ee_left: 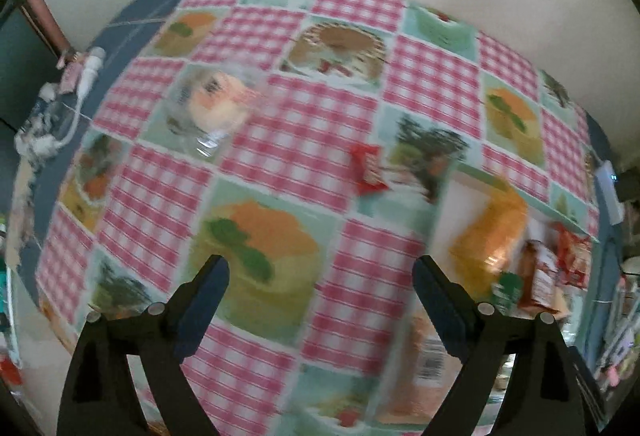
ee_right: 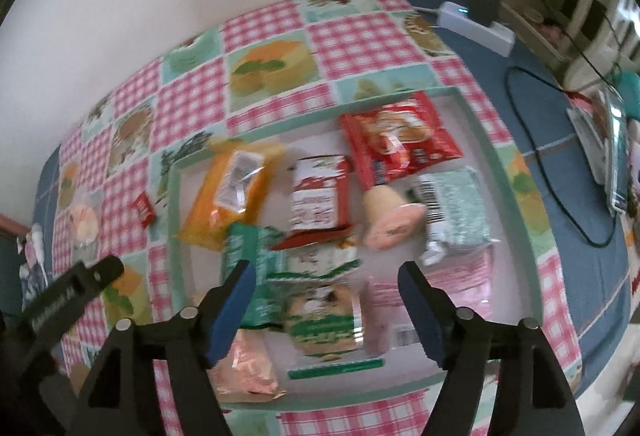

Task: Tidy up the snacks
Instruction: 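Open the right tool to drop the cake cup while the left tool releases the green-white pack, then move the left tool to the Kong pastry pack while the right tool approaches the red candy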

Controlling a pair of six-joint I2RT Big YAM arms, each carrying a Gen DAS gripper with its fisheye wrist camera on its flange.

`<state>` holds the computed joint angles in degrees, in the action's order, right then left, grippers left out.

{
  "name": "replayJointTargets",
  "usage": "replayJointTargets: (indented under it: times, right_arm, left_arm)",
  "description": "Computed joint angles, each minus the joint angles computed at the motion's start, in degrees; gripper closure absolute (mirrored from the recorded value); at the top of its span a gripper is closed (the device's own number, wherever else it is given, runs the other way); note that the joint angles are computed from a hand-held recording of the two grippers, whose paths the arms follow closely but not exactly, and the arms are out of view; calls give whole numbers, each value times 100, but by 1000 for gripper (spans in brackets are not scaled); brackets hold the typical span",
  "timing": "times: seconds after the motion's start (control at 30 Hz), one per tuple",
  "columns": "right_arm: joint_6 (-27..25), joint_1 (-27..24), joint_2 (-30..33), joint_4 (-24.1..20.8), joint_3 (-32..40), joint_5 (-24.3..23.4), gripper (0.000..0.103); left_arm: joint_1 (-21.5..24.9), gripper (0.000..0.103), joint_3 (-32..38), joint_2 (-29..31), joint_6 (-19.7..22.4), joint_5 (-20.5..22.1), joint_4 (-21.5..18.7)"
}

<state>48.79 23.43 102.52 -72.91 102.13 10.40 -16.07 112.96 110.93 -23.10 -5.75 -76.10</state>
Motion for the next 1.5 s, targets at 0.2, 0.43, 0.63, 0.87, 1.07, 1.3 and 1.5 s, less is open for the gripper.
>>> replayJointTargets:
  times: [0.2, 0.43, 0.63, 0.87, 1.07, 1.3, 1.5]
  right_arm:
    - [-100, 145, 131, 74, 173, -22, 11]
    - [-35, 243, 277, 134, 392, -92, 3]
    - [-93, 411, 549, 109, 813, 43, 1]
    - [-196, 569, 936, -22, 1301, -65, 2]
    - [-264, 662, 1193, -166, 1631, -22, 2]
    - [-283, 704, 1426, -322, 1906, -5, 1]
    - [-312, 722, 1603, -434, 2115, 35, 1]
  left_arm:
    - [387, 10, -137, -14, 86, -342, 4]
    - [773, 10, -409, -156, -63, -638, 90]
    - [930, 10, -527, -227, 19, -723, 189]
    - [1044, 10, -563, -245, 22, -576, 214]
    - [1148, 10, -544, -212, 0, -505, 212]
    - [1242, 10, -505, -151, 4, -394, 201]
    - [1313, 10, -424, -61, -18, -295, 171]
